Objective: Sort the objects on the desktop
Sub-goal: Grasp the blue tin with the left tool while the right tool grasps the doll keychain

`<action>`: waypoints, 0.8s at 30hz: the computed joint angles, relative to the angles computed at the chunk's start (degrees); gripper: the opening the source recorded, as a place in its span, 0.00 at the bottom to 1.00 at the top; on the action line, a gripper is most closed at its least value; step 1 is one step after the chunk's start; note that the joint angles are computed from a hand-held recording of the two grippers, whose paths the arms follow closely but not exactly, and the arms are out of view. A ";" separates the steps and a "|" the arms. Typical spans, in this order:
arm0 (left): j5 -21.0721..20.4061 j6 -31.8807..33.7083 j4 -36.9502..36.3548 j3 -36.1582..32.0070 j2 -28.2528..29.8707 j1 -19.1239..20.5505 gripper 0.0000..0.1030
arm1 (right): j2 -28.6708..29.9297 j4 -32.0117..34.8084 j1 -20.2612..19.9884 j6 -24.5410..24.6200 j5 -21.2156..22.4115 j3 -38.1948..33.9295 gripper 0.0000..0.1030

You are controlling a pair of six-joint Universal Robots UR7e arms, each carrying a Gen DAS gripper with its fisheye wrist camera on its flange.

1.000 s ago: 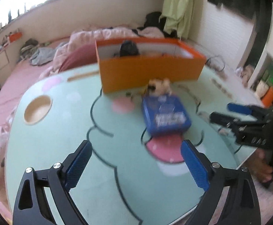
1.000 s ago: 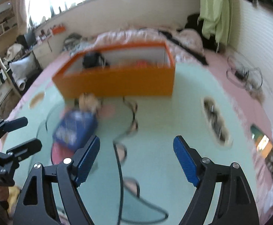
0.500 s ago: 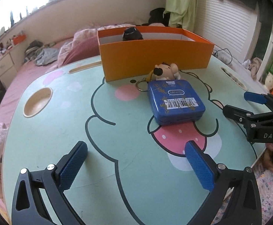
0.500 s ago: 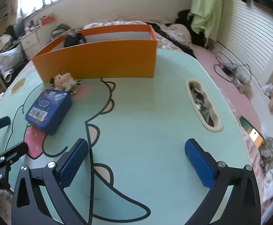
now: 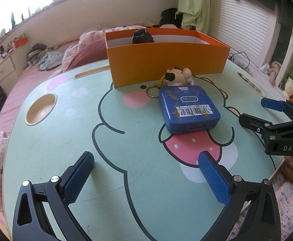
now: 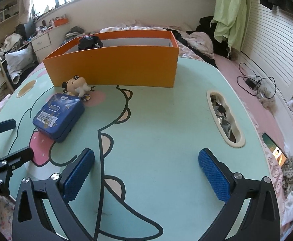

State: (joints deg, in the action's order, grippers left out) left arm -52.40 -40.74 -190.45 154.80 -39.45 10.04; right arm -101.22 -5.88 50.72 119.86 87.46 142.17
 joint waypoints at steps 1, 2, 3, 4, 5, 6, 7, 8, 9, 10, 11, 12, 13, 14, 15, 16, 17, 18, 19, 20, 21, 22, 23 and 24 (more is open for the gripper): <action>0.03 0.31 -0.84 0.18 -0.15 -0.25 1.00 | -0.08 0.03 -0.07 -0.02 -0.09 0.06 1.00; 0.06 0.85 -2.03 0.34 -0.26 -0.45 1.00 | -0.18 0.08 -0.14 0.04 -0.12 0.12 1.00; 0.05 1.79 -3.66 0.39 -0.44 -0.78 1.00 | -0.25 0.11 -0.23 -0.04 -0.23 0.16 1.00; -0.03 2.60 -4.77 0.26 -0.61 -0.93 1.00 | -0.27 0.10 -0.25 -0.05 -0.23 0.18 1.00; -0.31 3.59 -5.65 -0.10 -0.79 -0.97 1.00 | -0.27 0.10 -0.25 -0.05 -0.23 0.18 1.00; -0.99 5.07 -6.03 -0.90 -1.03 -0.54 1.00 | -0.27 0.10 -0.25 -0.05 -0.23 0.18 1.00; -1.76 6.37 -5.85 -1.91 -1.15 0.13 1.00 | -0.29 0.08 -0.29 -0.07 -0.26 0.21 1.00; -2.39 7.43 -5.28 -3.03 -1.10 0.78 1.00 | -0.28 0.12 -0.26 -0.02 -0.22 0.18 1.00; -2.93 8.77 -4.63 -4.50 -0.65 1.62 1.00 | -0.33 0.13 -0.34 -0.06 -0.29 0.22 1.00; -3.01 9.45 -3.84 -5.55 -0.17 2.13 0.99 | -0.29 0.10 -0.30 -0.04 -0.26 0.21 1.00; -2.78 9.85 -2.60 -6.75 0.47 2.54 0.96 | -0.29 0.10 -0.30 -0.04 -0.26 0.21 1.00; -2.75 10.48 -1.58 -7.90 1.22 2.98 0.94 | -0.28 0.08 -0.28 -0.03 -0.25 0.22 1.00; -2.97 10.81 -0.47 -8.88 1.71 3.33 0.90 | -0.28 0.08 -0.28 -0.03 -0.25 0.22 1.00; -3.44 10.70 1.11 -9.53 1.90 3.49 0.85 | -0.29 0.01 -0.25 0.01 -0.22 0.26 1.00; -4.22 10.62 2.62 -10.13 1.90 4.13 0.83 | -0.33 0.02 -0.36 -0.04 -0.34 0.31 1.00; -5.39 10.77 2.41 -10.22 1.62 5.06 0.79 | -0.30 -0.03 -0.28 0.01 -0.24 0.30 1.00; -6.15 10.49 2.28 -10.02 1.33 5.84 0.70 | -0.24 -0.02 -0.13 0.04 -0.14 0.25 1.00; -6.55 10.15 2.01 -9.71 1.22 6.08 0.67 | -0.30 -0.12 -0.25 -0.13 -0.34 0.38 1.00; -6.03 9.80 0.97 -8.99 1.20 5.76 0.66 | -0.26 -0.06 -0.16 0.01 -0.30 0.33 1.00; -5.99 9.49 0.35 -8.29 0.97 5.55 0.65 | -0.24 -0.08 -0.08 0.05 -0.24 0.34 1.00; -6.13 9.46 -0.27 -7.78 0.83 5.50 0.65 | -0.25 -0.06 -0.01 0.05 -0.17 0.30 1.00; -6.22 9.44 -0.89 -7.38 0.82 5.48 0.65 | -0.29 0.00 -0.08 0.02 -0.26 0.28 1.00; -6.23 9.18 -1.43 -6.86 0.73 5.27 0.65 | -0.26 0.03 -0.13 0.02 -0.30 0.27 1.00; -6.09 8.70 -2.29 -6.05 0.63 4.82 0.65 | -0.26 0.03 -0.13 0.02 -0.30 0.27 1.00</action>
